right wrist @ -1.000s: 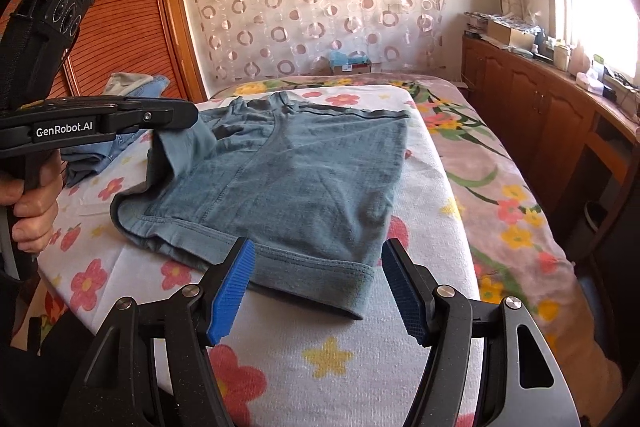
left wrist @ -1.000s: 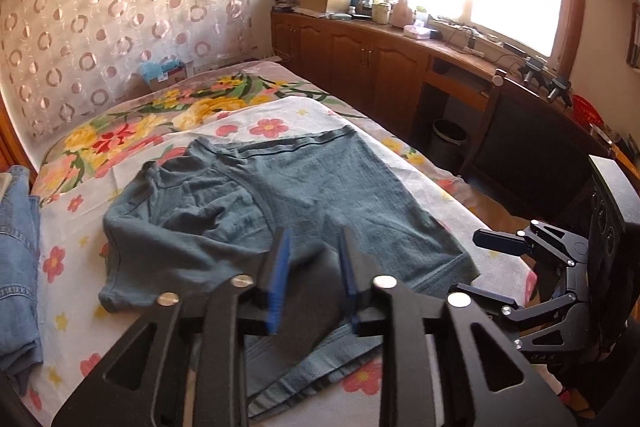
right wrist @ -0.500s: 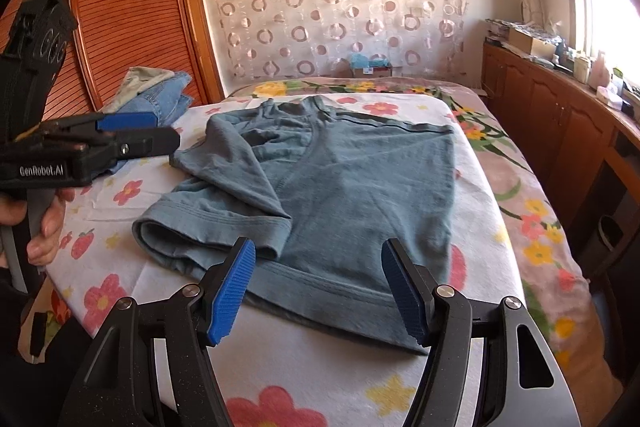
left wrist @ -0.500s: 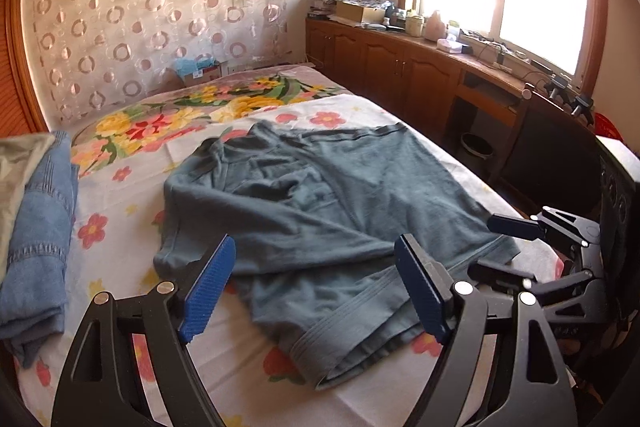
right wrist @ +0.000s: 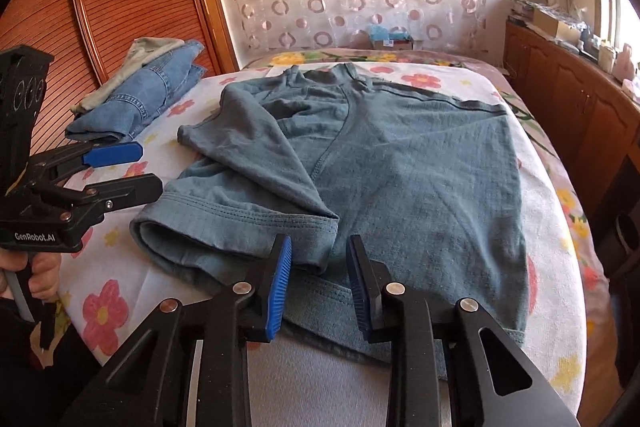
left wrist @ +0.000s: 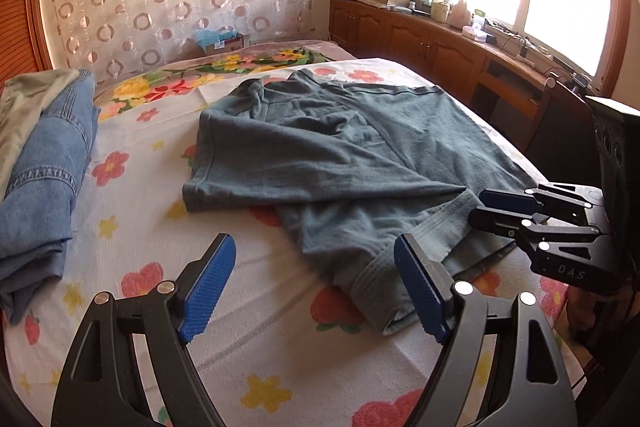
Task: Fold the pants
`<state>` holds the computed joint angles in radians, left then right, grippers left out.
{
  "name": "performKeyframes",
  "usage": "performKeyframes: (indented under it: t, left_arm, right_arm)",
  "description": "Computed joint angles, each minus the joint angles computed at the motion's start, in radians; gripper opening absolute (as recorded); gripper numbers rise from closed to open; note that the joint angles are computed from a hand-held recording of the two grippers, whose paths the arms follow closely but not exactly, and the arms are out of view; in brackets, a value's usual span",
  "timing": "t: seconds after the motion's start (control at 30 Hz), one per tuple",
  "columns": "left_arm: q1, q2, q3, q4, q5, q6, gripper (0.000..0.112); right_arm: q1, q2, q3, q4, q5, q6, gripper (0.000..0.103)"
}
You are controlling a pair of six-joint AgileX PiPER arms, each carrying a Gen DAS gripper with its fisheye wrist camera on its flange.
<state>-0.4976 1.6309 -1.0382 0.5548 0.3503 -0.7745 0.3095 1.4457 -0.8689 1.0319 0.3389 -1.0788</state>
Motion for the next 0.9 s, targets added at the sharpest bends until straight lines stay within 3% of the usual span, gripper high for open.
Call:
performKeyframes:
  t: [0.07, 0.17, 0.27, 0.6, 0.9]
  left_arm:
    - [0.001, 0.001, 0.008, -0.001, -0.007, -0.004, 0.082]
    - [0.002, -0.003, 0.017, 0.003, -0.011, -0.013, 0.082]
    - [0.000, -0.009, 0.019, 0.013, -0.008, -0.023, 0.082]
    - [-0.017, -0.007, 0.010, 0.003, -0.004, -0.006, 0.082]
    - [-0.046, -0.001, -0.005, 0.020, 0.006, -0.021, 0.082]
  right_arm:
    - [-0.002, 0.005, -0.016, -0.036, 0.014, 0.040, 0.029]
    - [0.016, 0.002, -0.021, -0.062, 0.012, 0.063, 0.016]
    - [0.005, -0.018, -0.005, 0.038, 0.036, -0.040, 0.007]
    - [-0.076, -0.171, 0.079, 0.156, 0.105, -0.185, 0.005]
    - [-0.219, -0.305, 0.178, 0.157, 0.180, -0.227, 0.005]
